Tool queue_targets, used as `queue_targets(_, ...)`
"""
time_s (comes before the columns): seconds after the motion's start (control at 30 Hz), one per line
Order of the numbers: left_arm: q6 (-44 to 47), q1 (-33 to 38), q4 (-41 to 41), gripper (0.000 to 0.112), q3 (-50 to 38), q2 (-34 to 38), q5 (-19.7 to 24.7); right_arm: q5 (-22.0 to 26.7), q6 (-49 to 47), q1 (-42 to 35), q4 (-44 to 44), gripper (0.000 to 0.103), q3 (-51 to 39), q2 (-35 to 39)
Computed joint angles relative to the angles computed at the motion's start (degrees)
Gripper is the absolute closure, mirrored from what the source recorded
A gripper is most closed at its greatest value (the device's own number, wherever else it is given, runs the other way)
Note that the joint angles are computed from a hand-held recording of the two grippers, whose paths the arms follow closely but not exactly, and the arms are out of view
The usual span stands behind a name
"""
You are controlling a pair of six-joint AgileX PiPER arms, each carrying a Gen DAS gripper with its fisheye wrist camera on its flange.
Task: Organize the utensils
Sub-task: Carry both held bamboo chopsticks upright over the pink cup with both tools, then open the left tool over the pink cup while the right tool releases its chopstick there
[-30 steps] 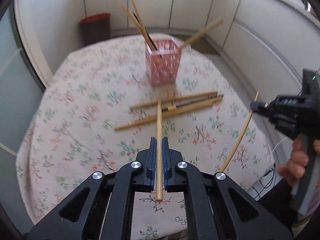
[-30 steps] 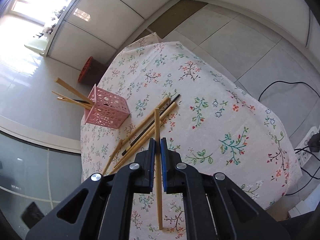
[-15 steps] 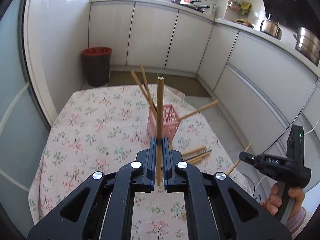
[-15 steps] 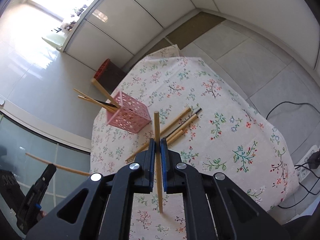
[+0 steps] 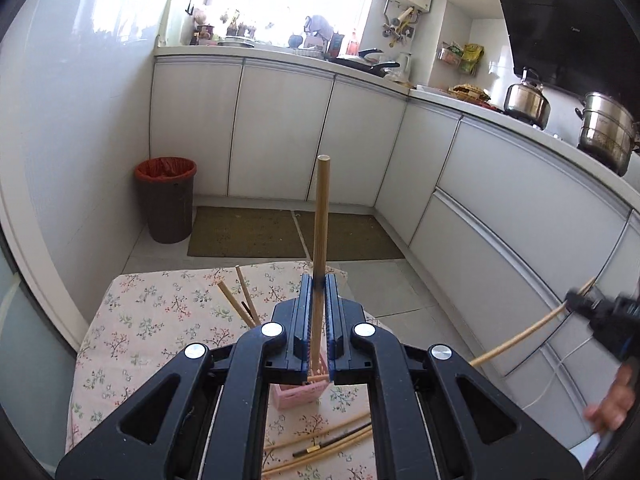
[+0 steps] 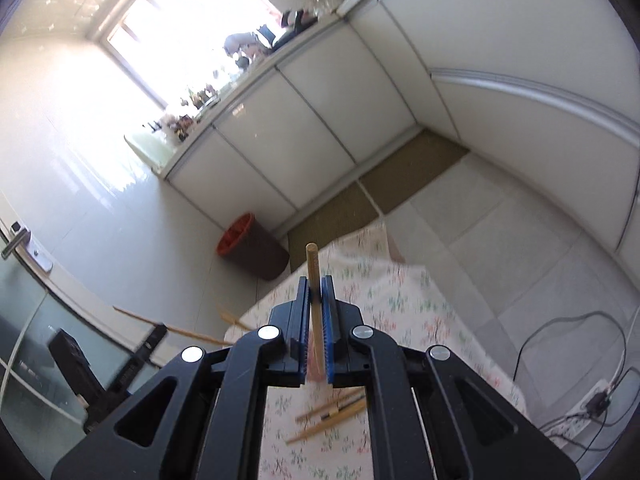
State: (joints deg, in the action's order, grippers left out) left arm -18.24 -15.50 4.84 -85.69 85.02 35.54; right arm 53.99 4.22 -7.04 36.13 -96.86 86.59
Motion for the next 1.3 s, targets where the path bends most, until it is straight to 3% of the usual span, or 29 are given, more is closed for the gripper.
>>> queue_targets(0.23,-0.81,0.7,0.93,0.107,-0.72,4.73,0.38,0.78,5.1,2.32,-4.51,0.097,-15.73,8.3)
queue_targets(0.4,6.19,3.87,-7.9,0.105,-0.02,7.48,1.37,4.12,9.5,7.78,-8.51,0.097,-28.62,15.64)
queue_targets(0.53,8.56,7.15,-13.74,0.08,4.9,3.96,-2.81,8.25,12.69,13.66,-14.49,0.097,-39.86,22.64)
queue_targets(0.7,12.5,11.56,-20.26,0.077,9.49,-0.53,-7.16,10.93,15.12,20.29,-21.93,0.097,-46.21,28.89)
queue_targets(0.83,16.12,14.37,-24.7,0.075,10.59,-1.7,-7.13,9.93,16.16,24.08,-26.03,0.097,-44.13,30.83)
queue_targets(1.13,17.27,16.18,-25.5,0.075,11.15,-2.42,-6.35,7.3,14.98,28.3,-28.56,0.093,-40.73,34.0)
queue_targets(1.3,17.03,16.45,-24.35,0.075,11.29,-3.58,-5.24,1.93,13.75,28.59,-30.37,0.09,-31.75,27.49)
